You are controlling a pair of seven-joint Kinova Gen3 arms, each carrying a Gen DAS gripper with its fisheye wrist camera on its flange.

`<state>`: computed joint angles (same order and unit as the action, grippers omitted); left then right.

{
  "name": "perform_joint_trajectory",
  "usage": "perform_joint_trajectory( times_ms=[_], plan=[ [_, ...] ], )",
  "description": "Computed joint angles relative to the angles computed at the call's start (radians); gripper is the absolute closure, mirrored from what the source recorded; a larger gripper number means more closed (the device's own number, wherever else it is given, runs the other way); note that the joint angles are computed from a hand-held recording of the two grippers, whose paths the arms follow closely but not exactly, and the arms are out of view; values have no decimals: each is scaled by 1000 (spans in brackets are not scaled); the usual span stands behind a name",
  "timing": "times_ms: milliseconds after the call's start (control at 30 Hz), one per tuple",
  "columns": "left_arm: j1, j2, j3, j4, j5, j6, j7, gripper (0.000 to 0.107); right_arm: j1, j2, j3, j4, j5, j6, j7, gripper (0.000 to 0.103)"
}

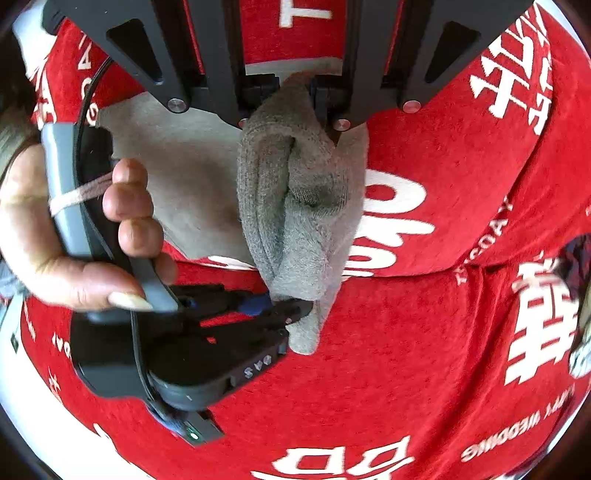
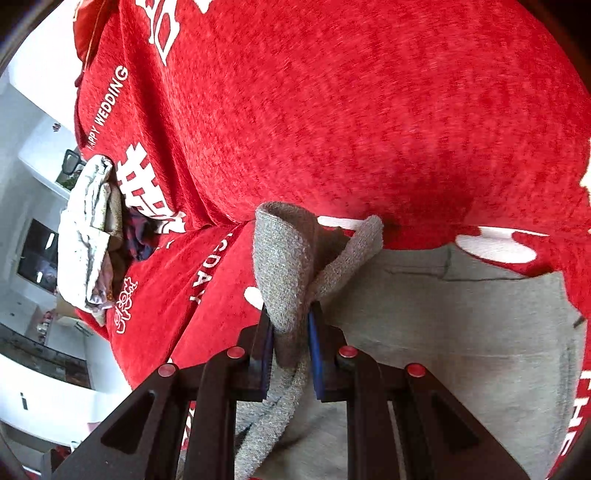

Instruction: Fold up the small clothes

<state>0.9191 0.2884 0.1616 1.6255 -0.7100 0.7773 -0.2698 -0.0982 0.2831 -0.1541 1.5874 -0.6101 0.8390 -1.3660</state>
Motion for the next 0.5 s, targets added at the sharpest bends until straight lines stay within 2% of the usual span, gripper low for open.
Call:
perform_joint_trajectory(
  times_ms=[167, 500],
  plan=[
    [70, 94, 5, -134, -19, 108, -57, 97, 84, -20, 6, 22, -73, 52, 138, 85],
    [193, 237, -45, -362, 0, 254, -186, 97, 222, -42, 73, 82, -184, 151, 349, 85]
  ],
)
